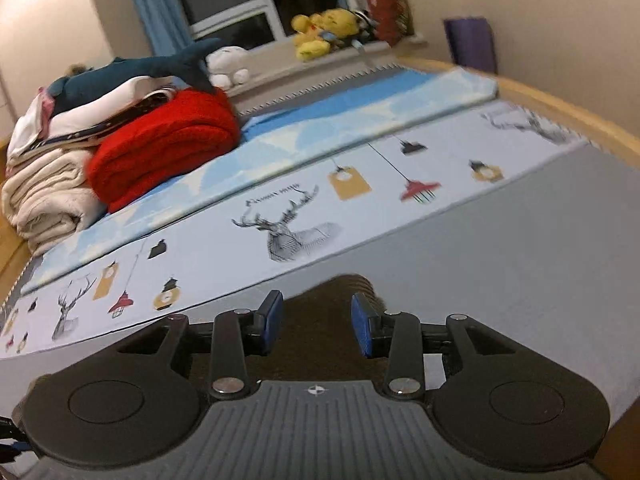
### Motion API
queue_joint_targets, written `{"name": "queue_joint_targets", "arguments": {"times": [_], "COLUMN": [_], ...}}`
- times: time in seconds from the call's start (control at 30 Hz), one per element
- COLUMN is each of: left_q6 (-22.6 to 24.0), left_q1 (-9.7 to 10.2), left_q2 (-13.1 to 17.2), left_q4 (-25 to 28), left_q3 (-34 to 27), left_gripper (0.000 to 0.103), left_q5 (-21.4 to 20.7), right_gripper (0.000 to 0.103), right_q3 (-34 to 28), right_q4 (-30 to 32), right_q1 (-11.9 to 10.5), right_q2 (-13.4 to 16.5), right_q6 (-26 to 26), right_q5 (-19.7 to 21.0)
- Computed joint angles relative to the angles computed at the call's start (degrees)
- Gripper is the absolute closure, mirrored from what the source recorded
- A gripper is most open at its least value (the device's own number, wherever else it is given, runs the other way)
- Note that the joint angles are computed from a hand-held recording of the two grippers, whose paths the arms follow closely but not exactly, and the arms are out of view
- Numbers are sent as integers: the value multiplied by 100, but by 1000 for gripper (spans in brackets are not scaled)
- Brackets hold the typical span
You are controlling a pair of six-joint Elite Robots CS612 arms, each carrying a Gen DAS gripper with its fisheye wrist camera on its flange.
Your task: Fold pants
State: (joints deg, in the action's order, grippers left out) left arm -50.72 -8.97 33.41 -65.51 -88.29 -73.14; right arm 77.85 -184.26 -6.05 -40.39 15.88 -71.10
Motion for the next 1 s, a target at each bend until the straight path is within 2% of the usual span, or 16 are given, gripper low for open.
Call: {"name": "queue_joint_targets", "arguments": {"times": [0.07, 0.13, 0.2, 0.27, 0.33, 0.37, 0.43, 0.47, 0.5, 0.57, 0.67, 0.77, 0.9, 1.0], "left_q6": [758, 1724, 2764, 3782, 4567, 4814, 5105, 5192, 5259, 5198, 4764, 4624, 4359, 4090], "left_q1": [-361, -734, -1109, -1476, -1805, -1925, -2085, -2118, -2136, -2138, -1954, -1728, -1393, -1195], "left_q2": [-163, -304, -409, -470, -506, -520, -527, -522, -540, -473, -370, -361, -281, -59], "left_q4": [-302, -887, -1555, -2343, -2819, -2872, -2753, -2590, -2313, -2184, -2159, -1777, -1573, -1861], "left_q3": [114, 264, 476, 704, 921, 1030, 1202, 1256, 1295, 1183, 962, 878, 829, 679], "left_gripper": [83, 84, 85, 85, 85, 84, 75, 61, 54, 53, 50, 53, 59, 59], "left_q5": [806, 1265, 1508, 1454, 1263, 1046, 415, -68, -479, -802, -990, -697, -814, -1174], "right_gripper": [63, 63, 63, 63, 63, 63, 63, 63, 63, 63, 60, 51, 43, 39], "right_q3": [34, 208, 248, 272, 298, 328, 366, 389, 407, 429, 422, 375, 233, 70], "right_q4": [0, -198, -294, -316, -344, -368, -400, -408, -405, -355, -170, 226, 797, 1303], "right_q1": [-79, -156, -237, -318, -388, -426, -488, -521, -551, -605, -676, -705, -608, -480], "right_q2": [-14, -51, -46, -32, -18, -20, -8, -6, -4, 5, 39, 80, 134, 190], "right_q6": [170, 287, 416, 572, 731, 836, 1012, 1120, 1218, 1358, 1390, 1378, 1148, 861], "right_q5": [89, 155, 184, 208, 209, 180, 166, 185, 214, 373, 920, 1469, 1687, 1670]}}
